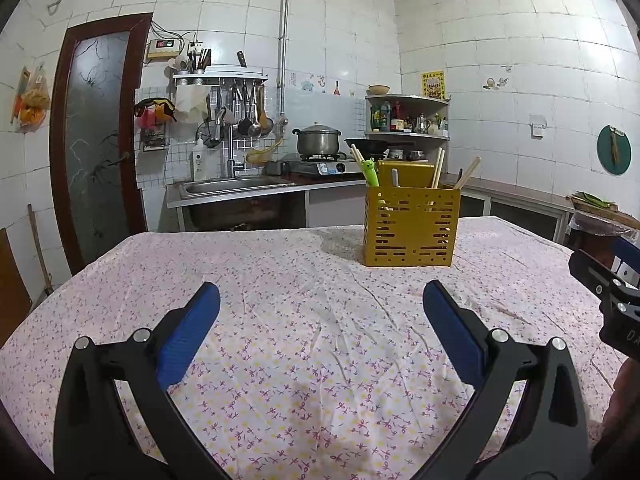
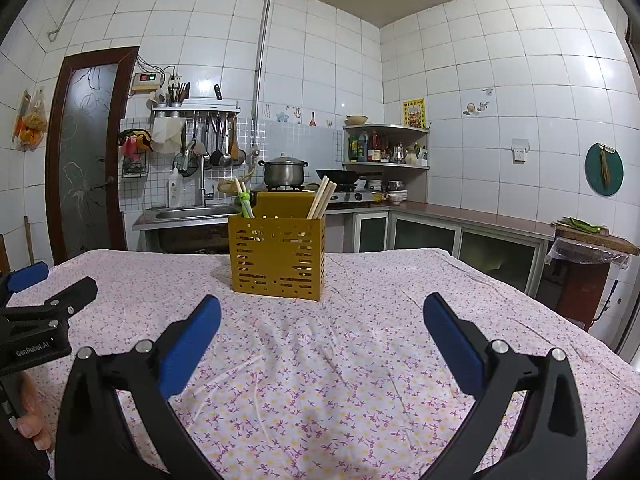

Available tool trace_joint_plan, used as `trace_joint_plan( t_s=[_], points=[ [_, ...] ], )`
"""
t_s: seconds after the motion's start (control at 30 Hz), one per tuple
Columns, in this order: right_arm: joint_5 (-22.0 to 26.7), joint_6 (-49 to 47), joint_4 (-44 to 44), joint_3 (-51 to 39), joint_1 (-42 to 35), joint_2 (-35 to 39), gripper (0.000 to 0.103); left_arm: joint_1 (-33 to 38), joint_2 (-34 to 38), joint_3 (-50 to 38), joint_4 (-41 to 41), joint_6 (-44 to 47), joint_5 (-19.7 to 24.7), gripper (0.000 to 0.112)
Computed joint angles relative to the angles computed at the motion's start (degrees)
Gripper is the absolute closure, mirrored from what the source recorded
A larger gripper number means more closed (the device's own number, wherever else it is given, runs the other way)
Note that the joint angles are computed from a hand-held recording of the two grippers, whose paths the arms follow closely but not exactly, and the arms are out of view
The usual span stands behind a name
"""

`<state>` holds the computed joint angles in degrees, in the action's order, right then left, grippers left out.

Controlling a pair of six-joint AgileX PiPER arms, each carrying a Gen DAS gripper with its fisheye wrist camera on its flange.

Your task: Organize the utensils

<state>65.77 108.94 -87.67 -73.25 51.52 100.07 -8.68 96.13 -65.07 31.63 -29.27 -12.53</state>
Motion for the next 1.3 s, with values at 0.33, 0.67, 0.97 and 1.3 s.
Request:
trace_joint_plan(
  t_s=[0.33,0.67,0.97,1.3],
  points=[
    [0.11,0.2,-0.15,0.06,0.03,0.07,0.004,0.11,0.08,-0.37,2.73,-2.52,0.06,0.014],
    [0.2,0.2,-0.14,0.19,0.07,0.01,0.004,0.01,-0.04,-0.35,2.16,-1.86,0.06,0.014],
    [0.28,0.42,-0.42,0.5,0.03,-0.09,0.004,-0.02,-0.32,0.03,1.61,-1.2,-0.46,0.014],
    [0.04,0.61,-1.14,0.96,-0.24,-0.31,0.004,-0.44,-0.46,0.22,-0.62,0.92,-0.54,0.014]
  ],
)
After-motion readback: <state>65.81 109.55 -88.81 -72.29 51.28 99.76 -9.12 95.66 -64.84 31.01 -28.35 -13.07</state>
